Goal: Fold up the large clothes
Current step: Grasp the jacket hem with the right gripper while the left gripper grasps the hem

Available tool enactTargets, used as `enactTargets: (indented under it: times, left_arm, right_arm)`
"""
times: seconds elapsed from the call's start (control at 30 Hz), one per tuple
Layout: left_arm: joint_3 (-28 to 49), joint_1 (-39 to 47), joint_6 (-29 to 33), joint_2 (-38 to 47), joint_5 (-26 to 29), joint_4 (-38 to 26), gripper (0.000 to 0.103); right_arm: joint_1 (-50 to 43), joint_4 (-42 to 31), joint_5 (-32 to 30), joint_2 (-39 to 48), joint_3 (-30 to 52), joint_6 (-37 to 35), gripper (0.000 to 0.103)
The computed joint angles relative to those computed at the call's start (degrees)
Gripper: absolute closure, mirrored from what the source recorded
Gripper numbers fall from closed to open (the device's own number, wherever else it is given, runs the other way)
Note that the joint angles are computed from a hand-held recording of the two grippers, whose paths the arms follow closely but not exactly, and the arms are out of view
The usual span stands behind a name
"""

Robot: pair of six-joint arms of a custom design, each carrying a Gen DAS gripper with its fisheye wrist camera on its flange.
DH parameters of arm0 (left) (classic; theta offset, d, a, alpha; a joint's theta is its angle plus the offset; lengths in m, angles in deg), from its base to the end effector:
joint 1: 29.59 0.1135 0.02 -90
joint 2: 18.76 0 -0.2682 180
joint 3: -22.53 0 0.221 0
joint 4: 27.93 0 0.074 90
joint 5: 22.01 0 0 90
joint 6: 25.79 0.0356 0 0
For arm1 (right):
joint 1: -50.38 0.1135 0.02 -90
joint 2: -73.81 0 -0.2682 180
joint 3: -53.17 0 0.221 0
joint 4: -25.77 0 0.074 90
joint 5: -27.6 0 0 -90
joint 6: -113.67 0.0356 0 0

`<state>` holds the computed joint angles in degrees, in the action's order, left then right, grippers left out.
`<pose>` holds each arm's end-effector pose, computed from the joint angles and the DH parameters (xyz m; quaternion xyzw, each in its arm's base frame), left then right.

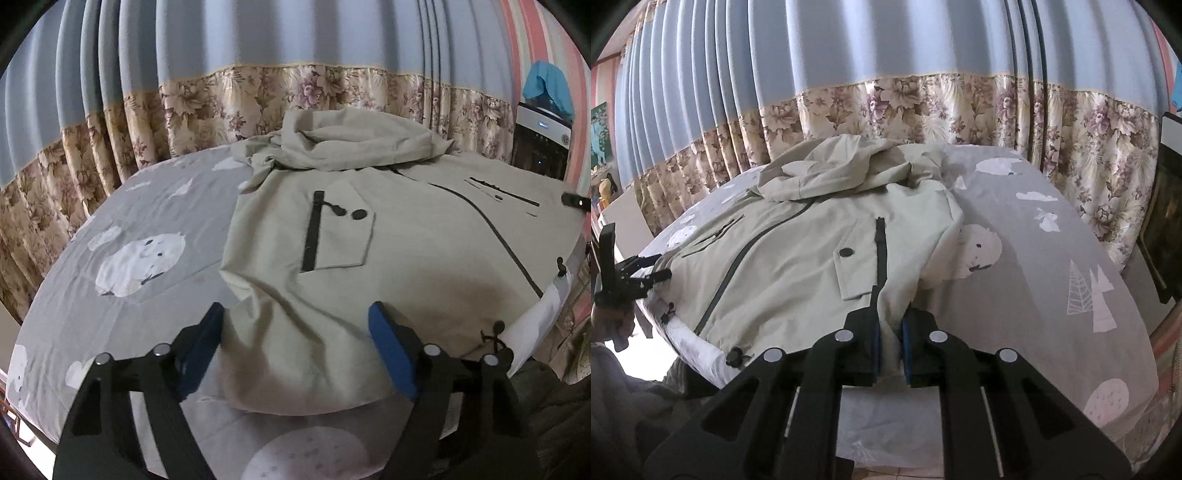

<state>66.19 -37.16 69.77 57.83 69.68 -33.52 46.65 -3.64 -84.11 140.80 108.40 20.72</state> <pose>0.2269 -0.0312 0.1860 0.1093 0.8940 -0.0209 0.4339 0.2125 -0.0007 0.2448 -0.0718 0.8948 0.1475 0.4152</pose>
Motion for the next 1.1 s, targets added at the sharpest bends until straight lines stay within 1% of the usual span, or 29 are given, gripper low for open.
enactTargets:
  times: [0.1,0.2,0.23,0.27,0.3,0.33,0.4,0.43,0.47,0.53,0.63,0.73,0.77,0.8,0.87,0.9,0.93,0.97,1.0,1.03,1.1]
  left_arm:
    - [0.0,1.66,2.02,0.83,-0.26,0.18,0.024]
    - [0.37,4.35,1.87,2.05,3.98,-0.1,0.024]
    - [0.41,4.52,1.59,2.41,4.7,-0.01,0.028]
    - [0.4,4.4,1.31,2.69,5.77,0.06,0.041]
    - [0.19,3.89,0.86,2.53,6.13,0.25,0.044]
    - [-0.08,3.06,0.16,2.21,5.41,0.58,0.05]
    - [0.4,3.86,0.47,2.16,8.95,-0.37,0.071]
    - [1.34,5.91,0.64,2.3,12.98,-1.67,0.082]
    - [2.13,7.57,0.61,2.26,15.7,-2.87,0.086]
    - [4.75,10.32,1.43,1.19,20.22,-6.56,0.089]
    - [9.89,11.23,1.96,-1.95,22.64,-12.59,0.091]
    - [16.51,11.92,1.36,-3.71,24.47,-18.45,0.091]
    - [19.27,12.65,0.9,-3.29,25.94,-20.8,0.091]
    - [20.45,13.35,0.62,-2.9,27.25,-21.57,0.091]
    - [21.38,15.36,-1.73,0.94,29.25,-20.21,0.09]
    - [21.45,15.5,-4.3,5.21,28.78,-18.99,0.09]
    - [21.86,14.78,-5.49,7.48,27.2,-18.6,0.091]
    - [22.43,13.48,-5.7,9.43,24.91,-18.24,0.091]
    - [23.36,11.91,-4.58,10.25,22.47,-17.24,0.091]
    - [25.42,11.46,-3.82,10.7,21.98,-17.77,0.091]
    - [32.29,10.81,-2.53,13.06,21.19,-20.28,0.091]
  right_arm:
    - [-1.14,0.63,-1.02,0.99,-0.92,-0.5,0.093]
    - [-1.49,2.27,-1.67,2.06,-2.26,-0.11,0.093]
    - [-1.5,2.83,-1.66,2.77,-2.68,0.2,0.093]
    - [-1.38,3.04,-1.49,3.04,-2.86,0.46,0.093]
    - [-1.17,3.2,-1.34,3.28,-3.03,0.97,0.093]
    - [-0.97,2.75,-1.66,3.55,-2.9,1.57,0.093]
    - [-0.67,1.76,-2.05,3.7,-2.39,1.51,0.093]
    - [-0.75,0.73,-2.78,4.23,-1.65,1.09,0.093]
    - [-1.1,-0.28,-3.48,4.84,-0.81,0.36,0.093]
    - [-2.01,-2.18,-4.02,5.16,1.11,-1.02,0.094]
    - [-7.13,-5.13,-11.57,4.35,5.9,-1.07,0.094]
    - [-10.04,-7.11,-15.8,3.59,10.51,-1.73,0.094]
    - [-10.6,-7.24,-16.78,3.82,11.6,-2.01,0.094]
    - [-10.66,-6.67,-16.54,4.63,12.73,-2.31,0.094]
    - [-8.36,-5.83,-11.81,8.05,13.72,-3.78,0.094]
    - [-6.88,-5.22,-9.88,11.1,14.22,-3.84,0.094]
    - [-5.0,-4.4,-8.04,14.31,14.73,-2.8,0.094]
    - [-3.04,-3.81,-6.38,15.82,15.4,-2.43,0.094]
    - [-1.68,-2.9,-5.75,16.11,15.92,-2.61,0.094]
    - [-1.12,-2.25,-6.92,16.65,17.6,-2.31,0.094]
    - [-1.41,-2.82,-9.2,19.42,23.39,-2.03,0.094]
